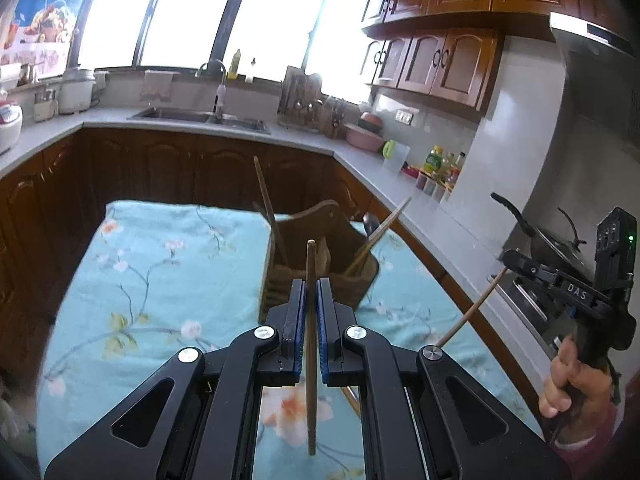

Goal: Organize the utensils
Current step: 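Carry the bamboo chopstick with the left gripper while the right gripper carries the metal chopstick into the holder, then open both grippers to release the chopsticks into the holder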

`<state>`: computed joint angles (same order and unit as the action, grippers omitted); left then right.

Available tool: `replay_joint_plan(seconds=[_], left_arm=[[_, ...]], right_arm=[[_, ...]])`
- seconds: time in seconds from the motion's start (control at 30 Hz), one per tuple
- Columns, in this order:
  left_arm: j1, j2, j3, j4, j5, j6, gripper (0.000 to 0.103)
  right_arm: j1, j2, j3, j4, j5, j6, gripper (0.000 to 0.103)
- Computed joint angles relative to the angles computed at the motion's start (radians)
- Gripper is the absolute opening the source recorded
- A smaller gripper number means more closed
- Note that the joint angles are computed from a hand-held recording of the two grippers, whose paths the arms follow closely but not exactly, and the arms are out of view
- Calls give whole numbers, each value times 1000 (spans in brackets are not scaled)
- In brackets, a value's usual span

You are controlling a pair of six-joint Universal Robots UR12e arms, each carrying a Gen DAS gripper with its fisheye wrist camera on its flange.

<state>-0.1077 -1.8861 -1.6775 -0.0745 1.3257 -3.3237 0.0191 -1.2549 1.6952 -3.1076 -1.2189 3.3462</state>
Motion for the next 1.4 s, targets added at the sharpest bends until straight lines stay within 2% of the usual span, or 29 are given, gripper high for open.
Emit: replay_joint_plan(seconds=[0.33,0.53,0.77,1.13,1.4], left_arm=[[-1,-57,128,79,75,-14,4],[-1,-127,250,107,117,-63,4],[-7,-219,355,161,163,-108,4],[-20,-265,317,150,210,-137,5],[-25,-266,294,89,195,-99,6]], right_arm=[[14,63,-132,-52,-23,42,4],[26,120,-234,-59,-47,62,4],[35,178,-299,-68,-74,75,4],[32,224,-283,-42,-60,127,5],[30,235,-277,15,-47,131,5]])
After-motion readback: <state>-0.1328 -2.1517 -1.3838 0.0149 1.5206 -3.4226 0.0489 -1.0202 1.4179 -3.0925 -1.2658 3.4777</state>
